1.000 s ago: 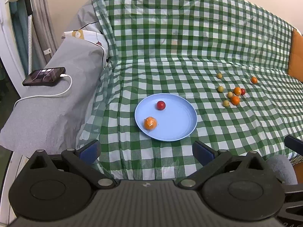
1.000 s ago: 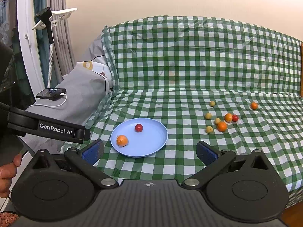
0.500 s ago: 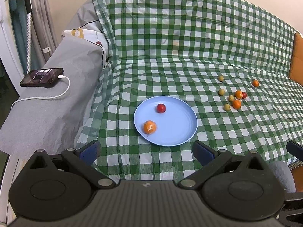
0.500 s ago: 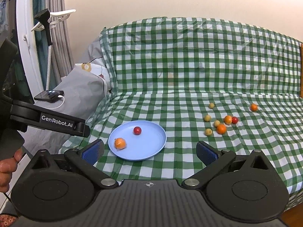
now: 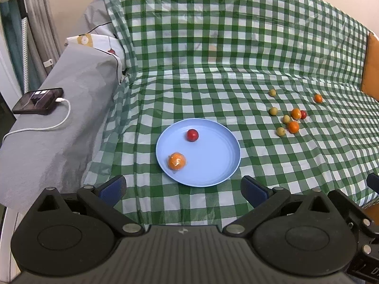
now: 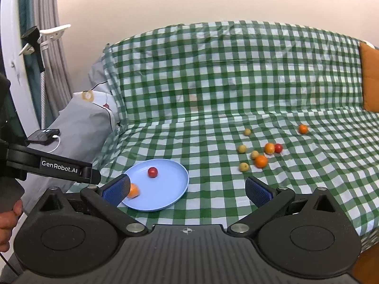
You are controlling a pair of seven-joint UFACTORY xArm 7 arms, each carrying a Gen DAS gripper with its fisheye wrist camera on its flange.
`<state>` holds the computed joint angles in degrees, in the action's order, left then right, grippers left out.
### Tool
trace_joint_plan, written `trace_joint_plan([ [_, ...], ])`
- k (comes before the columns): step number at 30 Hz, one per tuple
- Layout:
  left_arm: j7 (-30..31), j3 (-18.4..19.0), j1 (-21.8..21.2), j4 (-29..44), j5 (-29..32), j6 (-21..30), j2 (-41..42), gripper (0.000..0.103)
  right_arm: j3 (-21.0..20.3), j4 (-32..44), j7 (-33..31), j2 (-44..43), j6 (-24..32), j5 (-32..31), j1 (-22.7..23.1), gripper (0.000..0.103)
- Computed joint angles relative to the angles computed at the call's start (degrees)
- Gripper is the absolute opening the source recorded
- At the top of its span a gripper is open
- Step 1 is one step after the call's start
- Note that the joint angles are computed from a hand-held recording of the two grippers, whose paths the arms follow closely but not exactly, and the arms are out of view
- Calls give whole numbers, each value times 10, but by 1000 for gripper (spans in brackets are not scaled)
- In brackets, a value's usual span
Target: Organize fruits
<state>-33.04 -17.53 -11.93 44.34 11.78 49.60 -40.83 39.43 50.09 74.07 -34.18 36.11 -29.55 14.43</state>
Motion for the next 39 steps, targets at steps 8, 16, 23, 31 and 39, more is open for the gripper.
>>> trace_joint_plan([
  [8, -12, -7, 1, 39, 9, -14, 76, 103, -29, -36, 8, 5, -37, 7, -4, 102],
  [16, -27, 0, -11, 110, 31, -49, 208, 103, -45, -58, 29, 30, -57, -43, -67, 102],
  [23, 30, 32, -62, 240, 45, -75, 401, 103, -51, -62, 100, 108, -64, -167, -153, 102],
  [31, 106, 76, -133, 435, 76, -82, 636, 103, -86, 10, 206, 289, -78, -355, -217, 102],
  [39, 225, 98, -159, 583, 10, -67, 773, 103, -168, 71, 226, 423, -149, -447, -185, 102],
])
